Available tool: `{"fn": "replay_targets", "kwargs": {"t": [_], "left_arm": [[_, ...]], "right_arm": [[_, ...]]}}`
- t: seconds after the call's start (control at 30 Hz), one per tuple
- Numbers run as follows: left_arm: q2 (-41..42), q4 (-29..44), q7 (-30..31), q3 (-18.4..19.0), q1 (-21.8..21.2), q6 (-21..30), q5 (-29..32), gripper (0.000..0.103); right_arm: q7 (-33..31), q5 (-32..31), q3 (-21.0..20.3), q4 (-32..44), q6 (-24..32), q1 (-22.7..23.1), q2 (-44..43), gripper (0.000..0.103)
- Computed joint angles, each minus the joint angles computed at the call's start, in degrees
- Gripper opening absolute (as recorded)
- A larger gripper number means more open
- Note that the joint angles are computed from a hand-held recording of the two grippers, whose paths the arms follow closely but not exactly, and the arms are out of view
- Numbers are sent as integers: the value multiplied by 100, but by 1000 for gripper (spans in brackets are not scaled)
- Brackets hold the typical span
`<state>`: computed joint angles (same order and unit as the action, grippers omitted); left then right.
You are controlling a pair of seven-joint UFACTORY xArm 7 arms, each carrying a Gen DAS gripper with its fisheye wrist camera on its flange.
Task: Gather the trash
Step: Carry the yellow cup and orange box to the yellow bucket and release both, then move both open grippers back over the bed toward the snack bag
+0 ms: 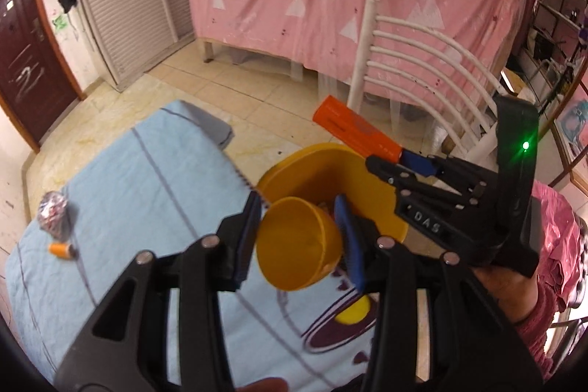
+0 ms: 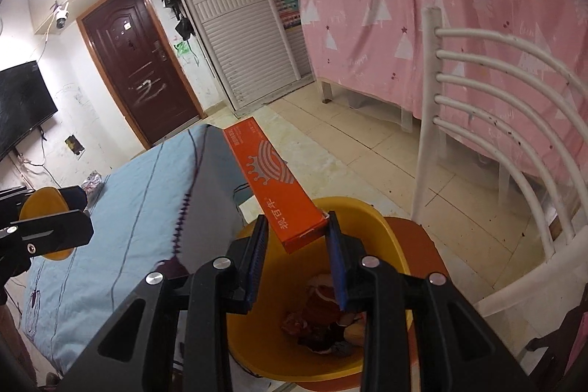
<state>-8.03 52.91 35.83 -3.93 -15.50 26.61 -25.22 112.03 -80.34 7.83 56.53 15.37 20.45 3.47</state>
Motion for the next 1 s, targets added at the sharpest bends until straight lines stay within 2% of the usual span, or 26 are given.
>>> {"fn": "replay_targets", "kwargs": {"t": [0.3, 0.43, 0.5, 0.53, 0.57, 0.63, 0.77, 1.0], "left_arm": [[553, 313, -697, -302, -55, -8, 620, 40], [782, 444, -981, -387, -85, -47, 894, 40], [858, 500, -1063, -414, -93, -28, 987, 42], [893, 535, -1133, -417, -89, -16, 1051, 53], [922, 557, -1192, -423, -88, -27, 1090, 60], [940, 561, -1239, -433, -81, -50, 1127, 61], [919, 535, -1287, -427, -53, -75, 1141, 61], [745, 522, -892, -323, 87, -1, 619, 61]], "right_arm": [[869, -825, -130, -192, -390, -229, 68, 25], [817, -800, -153, -32, -521, -277, 276, 25], [697, -736, -177, -16, -604, -288, 335, 25], [675, -730, -190, -14, -631, -286, 359, 26], [590, -643, -193, -5, -637, -280, 394, 26], [458, -509, -224, 11, -659, -263, 447, 27], [315, -307, -279, 9, -665, -204, 448, 42], [-508, 430, -242, 127, -403, -39, 386, 43]]}}
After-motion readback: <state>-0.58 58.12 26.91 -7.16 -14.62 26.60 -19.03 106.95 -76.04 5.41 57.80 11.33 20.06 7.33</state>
